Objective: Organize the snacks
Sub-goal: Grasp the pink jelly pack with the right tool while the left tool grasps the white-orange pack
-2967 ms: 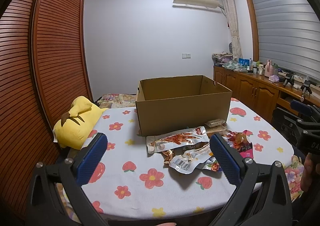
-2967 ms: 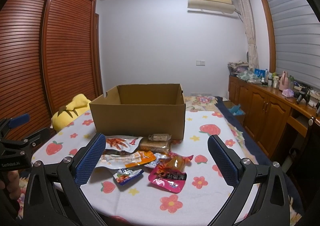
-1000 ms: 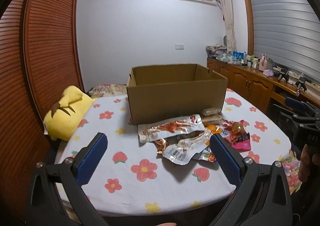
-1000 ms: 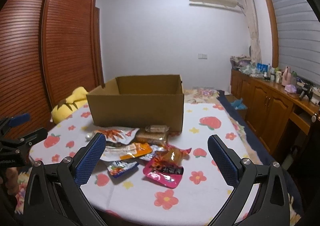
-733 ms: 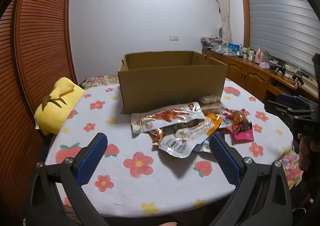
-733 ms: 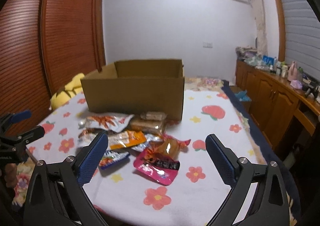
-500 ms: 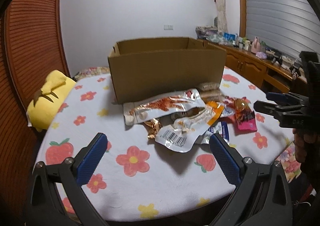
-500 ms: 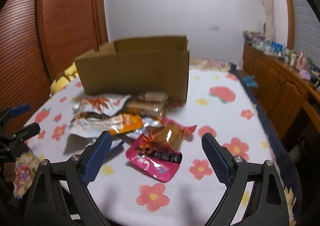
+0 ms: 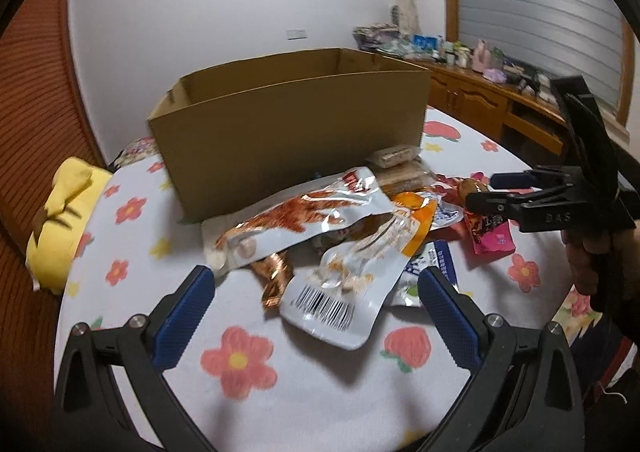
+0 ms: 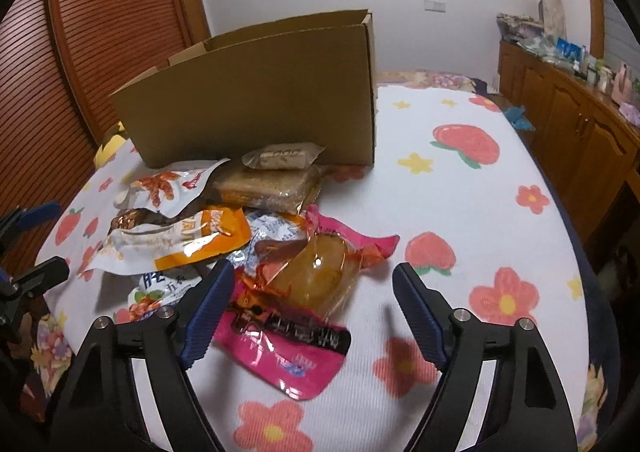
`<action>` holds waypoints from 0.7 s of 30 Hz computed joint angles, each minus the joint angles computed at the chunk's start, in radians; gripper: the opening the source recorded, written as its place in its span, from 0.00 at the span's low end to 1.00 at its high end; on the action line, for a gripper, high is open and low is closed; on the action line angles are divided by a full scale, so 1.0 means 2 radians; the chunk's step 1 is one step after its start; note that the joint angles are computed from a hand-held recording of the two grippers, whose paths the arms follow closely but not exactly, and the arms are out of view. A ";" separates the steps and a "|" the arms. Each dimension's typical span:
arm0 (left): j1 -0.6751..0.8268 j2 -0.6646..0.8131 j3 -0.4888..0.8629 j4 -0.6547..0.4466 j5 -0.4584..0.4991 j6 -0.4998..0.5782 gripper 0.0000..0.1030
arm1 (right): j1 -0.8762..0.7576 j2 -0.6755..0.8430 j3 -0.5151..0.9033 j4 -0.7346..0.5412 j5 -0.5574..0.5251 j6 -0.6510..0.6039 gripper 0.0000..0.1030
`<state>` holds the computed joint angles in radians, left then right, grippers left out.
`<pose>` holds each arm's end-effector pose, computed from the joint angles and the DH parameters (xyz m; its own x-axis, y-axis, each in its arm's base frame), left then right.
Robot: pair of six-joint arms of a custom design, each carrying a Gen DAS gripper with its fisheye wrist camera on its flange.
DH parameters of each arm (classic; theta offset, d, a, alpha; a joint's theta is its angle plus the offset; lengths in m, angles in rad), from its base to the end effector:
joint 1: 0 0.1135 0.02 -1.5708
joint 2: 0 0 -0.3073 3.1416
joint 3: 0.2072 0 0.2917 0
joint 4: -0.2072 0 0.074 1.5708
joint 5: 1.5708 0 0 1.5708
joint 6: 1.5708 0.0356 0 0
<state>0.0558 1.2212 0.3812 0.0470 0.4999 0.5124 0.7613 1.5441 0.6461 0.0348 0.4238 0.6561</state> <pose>0.2244 -0.0046 0.1547 -0.4793 0.4042 -0.7790 0.5988 0.7995 0.0464 0.2315 0.2004 0.1539 -0.7015 0.0997 -0.7057 -0.0093 0.9888 0.1489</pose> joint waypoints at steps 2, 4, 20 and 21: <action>-0.020 0.008 0.007 0.005 -0.017 0.005 0.99 | -0.009 0.006 0.004 0.004 -0.011 -0.006 0.79; -0.041 0.022 0.017 0.006 -0.031 0.015 0.99 | -0.017 0.008 0.007 0.005 -0.022 -0.012 0.79; -0.075 0.139 0.133 -0.132 -0.021 0.094 0.81 | -0.057 0.030 0.009 0.030 -0.095 -0.059 0.79; -0.073 0.144 0.138 -0.137 -0.021 0.092 0.77 | -0.058 0.031 0.008 0.034 -0.096 -0.060 0.80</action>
<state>-0.0901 1.5097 0.6577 -0.2267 0.4571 0.6961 0.6455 1.6051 0.6615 0.1026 0.2312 0.5370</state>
